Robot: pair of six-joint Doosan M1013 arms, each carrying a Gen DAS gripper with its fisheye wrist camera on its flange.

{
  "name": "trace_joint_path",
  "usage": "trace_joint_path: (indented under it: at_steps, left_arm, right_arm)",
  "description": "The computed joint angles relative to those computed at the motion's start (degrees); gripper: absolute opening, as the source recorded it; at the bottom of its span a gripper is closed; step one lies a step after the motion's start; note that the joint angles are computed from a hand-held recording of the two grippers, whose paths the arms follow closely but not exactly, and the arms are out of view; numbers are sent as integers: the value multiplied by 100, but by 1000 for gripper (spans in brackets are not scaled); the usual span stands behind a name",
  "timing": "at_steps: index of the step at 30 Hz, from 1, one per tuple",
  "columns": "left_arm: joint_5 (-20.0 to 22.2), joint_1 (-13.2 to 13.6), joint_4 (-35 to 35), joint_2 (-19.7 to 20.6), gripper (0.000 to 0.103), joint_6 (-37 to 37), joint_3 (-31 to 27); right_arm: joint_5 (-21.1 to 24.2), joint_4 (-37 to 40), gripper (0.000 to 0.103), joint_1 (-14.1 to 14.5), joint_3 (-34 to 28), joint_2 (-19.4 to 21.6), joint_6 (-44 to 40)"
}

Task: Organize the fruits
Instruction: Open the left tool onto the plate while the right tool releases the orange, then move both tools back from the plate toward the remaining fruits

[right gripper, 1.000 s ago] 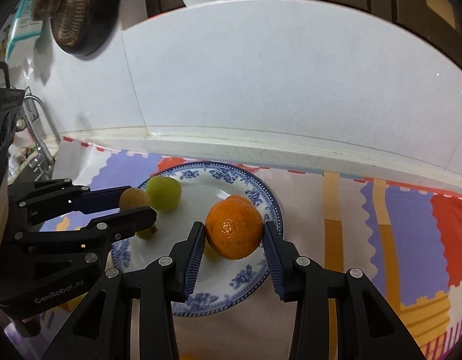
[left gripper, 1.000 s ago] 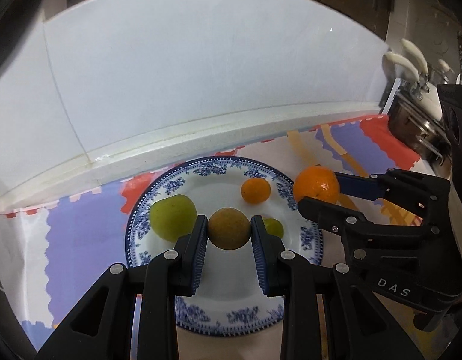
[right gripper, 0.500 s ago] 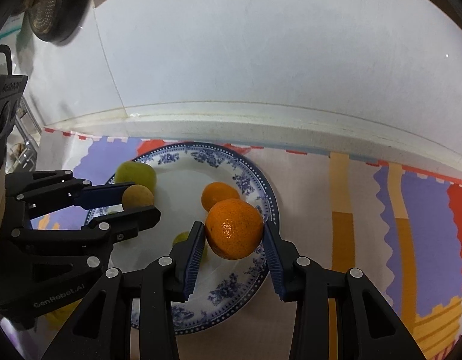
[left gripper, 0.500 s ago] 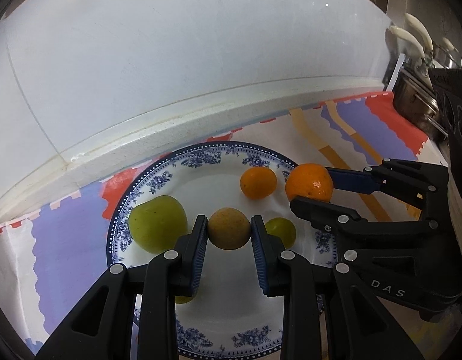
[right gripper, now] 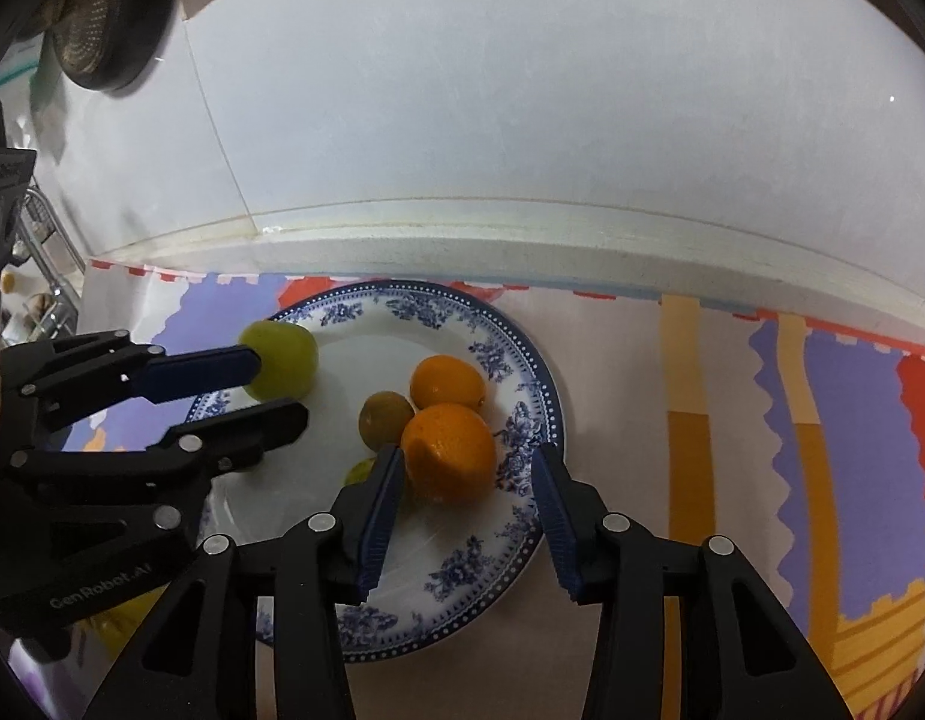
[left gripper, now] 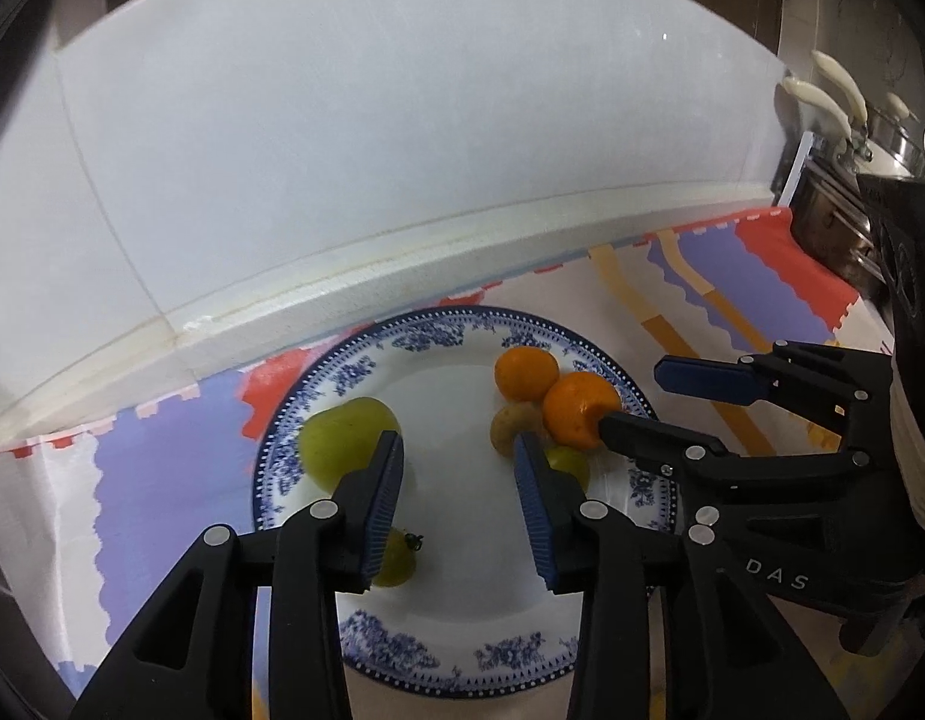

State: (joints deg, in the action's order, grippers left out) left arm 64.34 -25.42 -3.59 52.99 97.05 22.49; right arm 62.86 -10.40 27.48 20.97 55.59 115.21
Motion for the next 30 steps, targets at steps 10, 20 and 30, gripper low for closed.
trace_joint_path:
  at_steps: [10,20,30]
  left_arm:
    - [-962,-9,105,-802,47,-193,1280]
    - [-1874,-35,243,-1567,59,-443,2382]
    - [-2655,-64,711,-2275,65,-881,3440]
  right_arm:
    - [-597,-562,45,157,795,-546,308]
    - [-1124,-1320,51,392,1545,-1101,856]
    - [-1400,-1972,59,641,2105,-1483,1486]
